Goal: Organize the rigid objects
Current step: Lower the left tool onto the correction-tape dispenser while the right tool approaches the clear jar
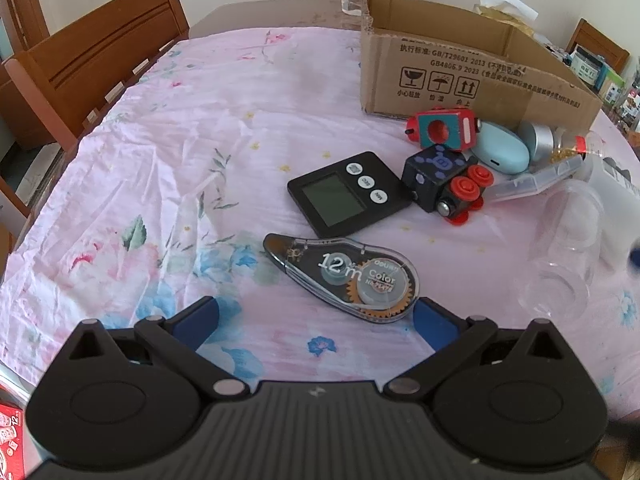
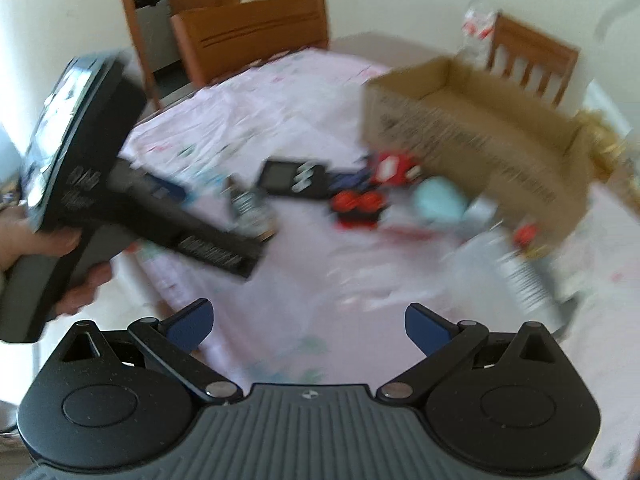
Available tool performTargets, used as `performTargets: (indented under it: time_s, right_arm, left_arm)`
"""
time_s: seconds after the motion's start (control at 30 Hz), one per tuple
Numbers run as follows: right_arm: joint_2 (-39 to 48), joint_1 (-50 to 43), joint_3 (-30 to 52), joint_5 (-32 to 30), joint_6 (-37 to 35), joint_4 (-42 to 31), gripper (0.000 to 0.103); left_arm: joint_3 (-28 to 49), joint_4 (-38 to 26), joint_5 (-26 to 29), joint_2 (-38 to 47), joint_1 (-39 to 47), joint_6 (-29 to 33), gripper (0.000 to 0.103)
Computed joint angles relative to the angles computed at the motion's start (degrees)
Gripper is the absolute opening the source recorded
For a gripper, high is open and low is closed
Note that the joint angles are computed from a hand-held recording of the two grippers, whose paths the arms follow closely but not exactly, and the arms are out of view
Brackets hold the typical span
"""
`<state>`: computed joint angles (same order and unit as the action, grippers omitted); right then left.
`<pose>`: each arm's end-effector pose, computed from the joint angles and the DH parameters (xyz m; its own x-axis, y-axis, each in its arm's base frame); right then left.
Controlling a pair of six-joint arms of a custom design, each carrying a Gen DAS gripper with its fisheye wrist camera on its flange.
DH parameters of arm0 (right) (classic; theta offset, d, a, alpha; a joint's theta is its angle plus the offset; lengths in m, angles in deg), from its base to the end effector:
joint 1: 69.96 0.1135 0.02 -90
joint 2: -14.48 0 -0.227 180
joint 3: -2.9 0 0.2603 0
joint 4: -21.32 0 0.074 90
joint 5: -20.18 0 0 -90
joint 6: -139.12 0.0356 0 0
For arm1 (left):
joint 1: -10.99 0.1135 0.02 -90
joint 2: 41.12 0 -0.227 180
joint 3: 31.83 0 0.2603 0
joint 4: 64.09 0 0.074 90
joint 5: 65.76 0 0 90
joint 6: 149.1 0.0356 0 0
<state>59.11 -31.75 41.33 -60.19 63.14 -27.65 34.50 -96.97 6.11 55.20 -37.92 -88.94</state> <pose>0.1448 0.1064 0.1553 -0.7553 -0.2906 -0.5874 -0.3626 0.9319 0.0051 0.2184 -0.2336 0.1130 -0.8174 0.2178 -0.5334 0.2494 0.9683 0.0133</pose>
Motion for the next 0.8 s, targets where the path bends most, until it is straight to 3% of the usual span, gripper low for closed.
performTargets:
  time_s: [0.1, 0.37, 0.63, 0.8]
  right_arm:
    - [2.5, -5.7, 1.2, -0.5, -5.3, 1.7, 0.103]
    - [7.3, -18.7, 0.8, -12.3, -11.4, 6.4, 0.103]
    - [10.4, -16.9, 2.7, -16.1, -10.3, 3.4, 0.103]
    - [11.0, -11.6, 3.4, -14.7, -8.4, 3.2, 0.103]
  left_arm:
    - [0.1, 0.0, 0.4, 0.0, 0.3, 0.0, 0.103]
    - [-0.5, 0.6, 0.8, -0.2, 0.6, 0.8, 0.103]
    - [-0.1, 0.7, 1.5, 0.1, 1.1, 1.9, 0.103]
    - [-0.7, 2.5, 1.9, 0.2, 1.6, 3.5, 0.103]
